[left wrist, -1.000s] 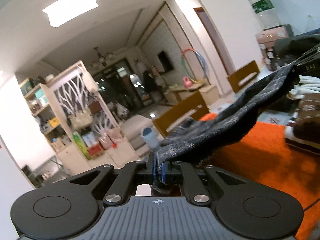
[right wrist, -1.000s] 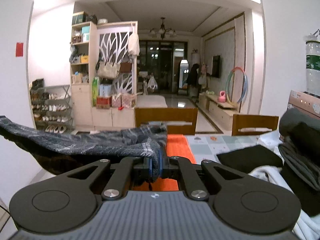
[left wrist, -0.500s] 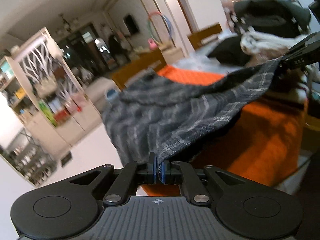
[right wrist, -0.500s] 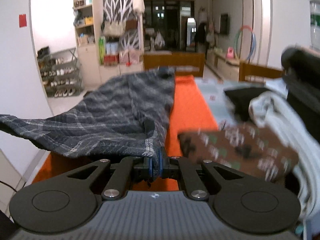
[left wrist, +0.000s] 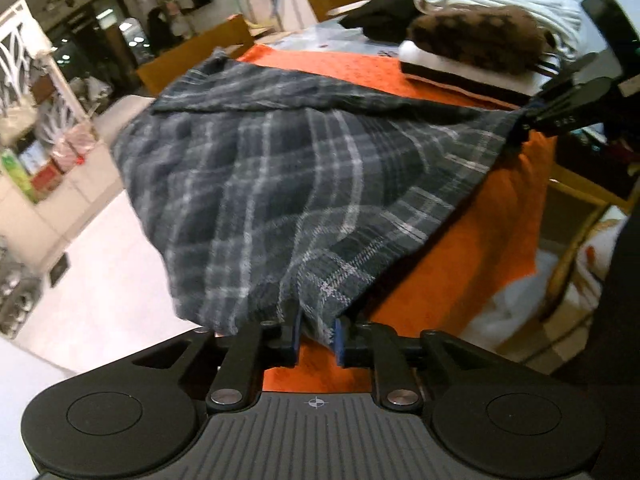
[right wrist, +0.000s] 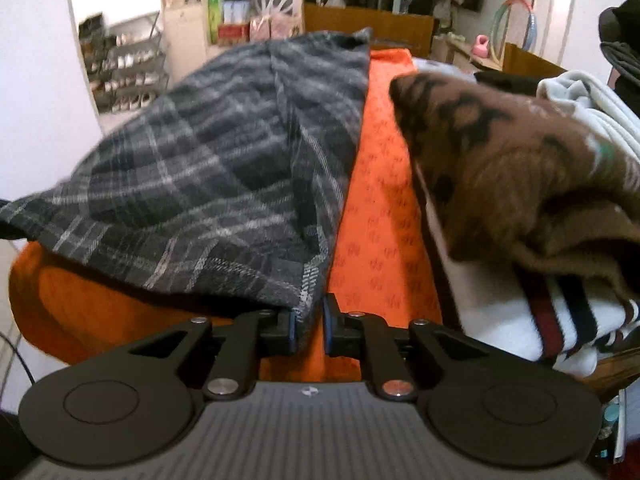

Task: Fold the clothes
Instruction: 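Lift the garment edge with both tools and pull it across the mat, then lower the garment edge and open both tools to release it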

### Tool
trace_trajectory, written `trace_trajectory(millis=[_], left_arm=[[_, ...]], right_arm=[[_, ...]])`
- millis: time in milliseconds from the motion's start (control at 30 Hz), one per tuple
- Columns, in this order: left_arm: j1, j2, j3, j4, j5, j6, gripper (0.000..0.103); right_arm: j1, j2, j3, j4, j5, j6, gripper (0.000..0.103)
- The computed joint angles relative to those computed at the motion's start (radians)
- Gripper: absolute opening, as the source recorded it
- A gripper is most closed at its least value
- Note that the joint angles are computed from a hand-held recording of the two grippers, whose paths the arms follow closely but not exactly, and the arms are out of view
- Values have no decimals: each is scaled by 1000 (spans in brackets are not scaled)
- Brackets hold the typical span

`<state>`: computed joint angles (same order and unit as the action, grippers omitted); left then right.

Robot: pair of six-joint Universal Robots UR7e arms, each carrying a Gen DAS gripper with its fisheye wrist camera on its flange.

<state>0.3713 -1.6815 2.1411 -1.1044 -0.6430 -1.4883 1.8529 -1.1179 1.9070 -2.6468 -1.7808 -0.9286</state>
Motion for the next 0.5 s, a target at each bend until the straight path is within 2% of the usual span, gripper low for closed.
trace_trajectory(millis=[67,200,333,400,500], left_arm=[[-10,-44,21,-19,-11,2,29],[-33,-106,21,4,10,-27,39],[-65,-172,14,71,34,-74,43],[-86,-215,10,113,46,-85,48],[-112,-281,-2,197,65,-100,50]], right_arm=[[7,-6,0,16,-25,1,21],[32,-30,-11,58,-68,34,23],[61,-56,-13,68,-63,67,24],[77,-66,-14,61,-49,86,26],[118,-60,-16,23,-51,149,28]])
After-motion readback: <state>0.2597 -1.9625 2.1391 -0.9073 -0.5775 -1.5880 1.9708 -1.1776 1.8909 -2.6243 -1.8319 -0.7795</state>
